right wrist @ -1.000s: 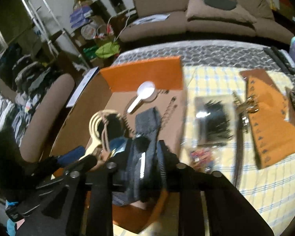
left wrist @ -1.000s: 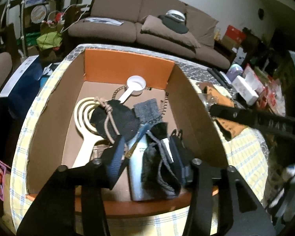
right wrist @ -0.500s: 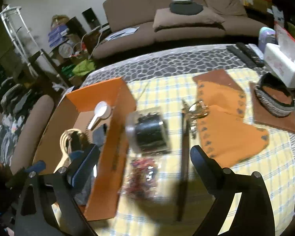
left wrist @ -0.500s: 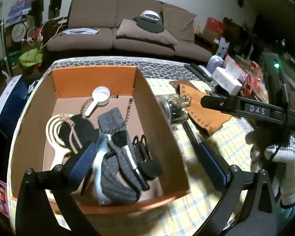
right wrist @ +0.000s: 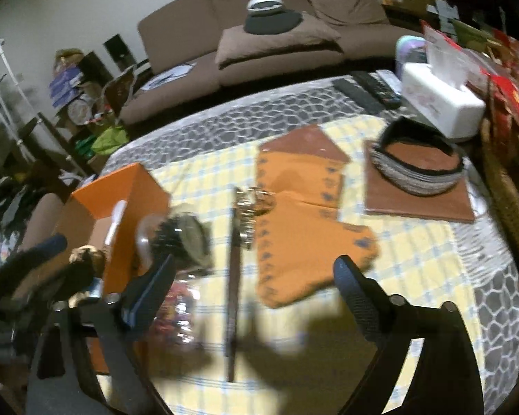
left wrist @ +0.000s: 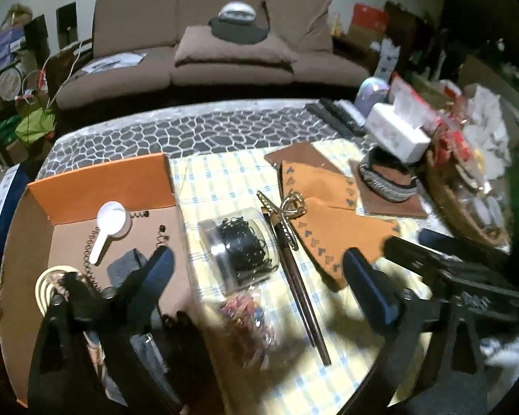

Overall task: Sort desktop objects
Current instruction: 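Grasp the clear hair-tie jar with the left gripper while the right grasps the rubber-band bag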

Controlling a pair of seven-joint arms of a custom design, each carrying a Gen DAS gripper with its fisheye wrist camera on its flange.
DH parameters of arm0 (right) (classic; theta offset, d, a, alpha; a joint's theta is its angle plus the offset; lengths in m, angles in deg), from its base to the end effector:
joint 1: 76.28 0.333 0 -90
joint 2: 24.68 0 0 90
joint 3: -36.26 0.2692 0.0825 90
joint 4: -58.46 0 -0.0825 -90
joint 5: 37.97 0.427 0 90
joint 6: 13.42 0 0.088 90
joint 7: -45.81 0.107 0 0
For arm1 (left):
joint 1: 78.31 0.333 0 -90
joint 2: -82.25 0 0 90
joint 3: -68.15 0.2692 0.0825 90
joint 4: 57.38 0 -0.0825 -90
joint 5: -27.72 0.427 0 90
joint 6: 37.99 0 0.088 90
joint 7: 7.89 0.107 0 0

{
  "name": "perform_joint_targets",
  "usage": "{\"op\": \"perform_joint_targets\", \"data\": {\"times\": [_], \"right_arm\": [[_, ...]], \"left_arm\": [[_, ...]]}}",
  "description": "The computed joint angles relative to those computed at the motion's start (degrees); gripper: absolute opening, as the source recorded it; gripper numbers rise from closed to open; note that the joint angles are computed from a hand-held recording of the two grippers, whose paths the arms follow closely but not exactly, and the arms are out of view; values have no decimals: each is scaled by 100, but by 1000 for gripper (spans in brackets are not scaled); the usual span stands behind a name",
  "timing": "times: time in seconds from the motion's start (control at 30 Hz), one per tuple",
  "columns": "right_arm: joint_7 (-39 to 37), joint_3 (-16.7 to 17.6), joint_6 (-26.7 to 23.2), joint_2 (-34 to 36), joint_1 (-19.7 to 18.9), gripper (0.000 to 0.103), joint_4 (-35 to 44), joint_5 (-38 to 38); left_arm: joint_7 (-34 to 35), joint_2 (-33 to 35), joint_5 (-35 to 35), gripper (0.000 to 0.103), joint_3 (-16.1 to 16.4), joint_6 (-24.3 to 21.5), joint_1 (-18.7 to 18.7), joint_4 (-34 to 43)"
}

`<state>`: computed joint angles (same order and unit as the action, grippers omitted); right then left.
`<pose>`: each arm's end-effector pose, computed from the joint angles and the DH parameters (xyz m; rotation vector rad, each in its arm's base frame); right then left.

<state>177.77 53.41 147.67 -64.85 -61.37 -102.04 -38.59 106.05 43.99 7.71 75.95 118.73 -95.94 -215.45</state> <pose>0.3786 0.2209 0.4126 -1.5989 1.8827 -0.3948 0.4386 -0.0685 0.4166 -1.5972 2.1965 -0.8980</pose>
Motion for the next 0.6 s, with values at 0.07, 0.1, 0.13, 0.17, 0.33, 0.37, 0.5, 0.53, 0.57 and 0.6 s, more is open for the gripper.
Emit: {"op": "perform_joint_targets", "data": {"times": [0.07, 0.1, 0.13, 0.17, 0.33, 0.37, 0.5, 0.53, 0.57, 0.6], "right_arm": [[-66, -147, -40, -141, 47, 82, -146, 70], [-87, -204, -44, -212, 61, 79, -220, 115], [-106, -255, -52, -296, 85, 78, -293, 168], [-145, -306, -49, -381, 105, 78, -363, 213], [-304, -379, -30, -623, 125, 78, -531, 355], [-340, -396, -29, -648, 136, 78, -553, 384], [-464, -411, -35, -657, 162, 77, -571, 466], [-488, -401, -41, -632, 155, 77, -556, 473], [-513, -398, -47, -622, 159, 77, -554, 483], [-541, -409, -38, -605, 172, 77, -557, 502]], "left_arm": [[-361, 432, 232, 76, -349, 49, 179, 247], [-536, 628, 389, 74, -523, 60, 268, 363], [-614, 726, 480, 70, -594, 77, 288, 414], [-706, 815, 600, 68, -692, 113, 323, 456], [-1414, 1342, 1280, 67, -1160, 98, 585, 794], [-1531, 1450, 1386, 67, -1191, 42, 619, 888], [-2035, 1863, 1888, 67, -1410, 46, 804, 1154], [-2176, 1898, 2087, 67, -1481, 110, 875, 1161], [-2366, 1952, 2331, 67, -1576, 133, 967, 1200], [-2576, 2007, 2572, 67, -1662, 146, 1053, 1245]]}}
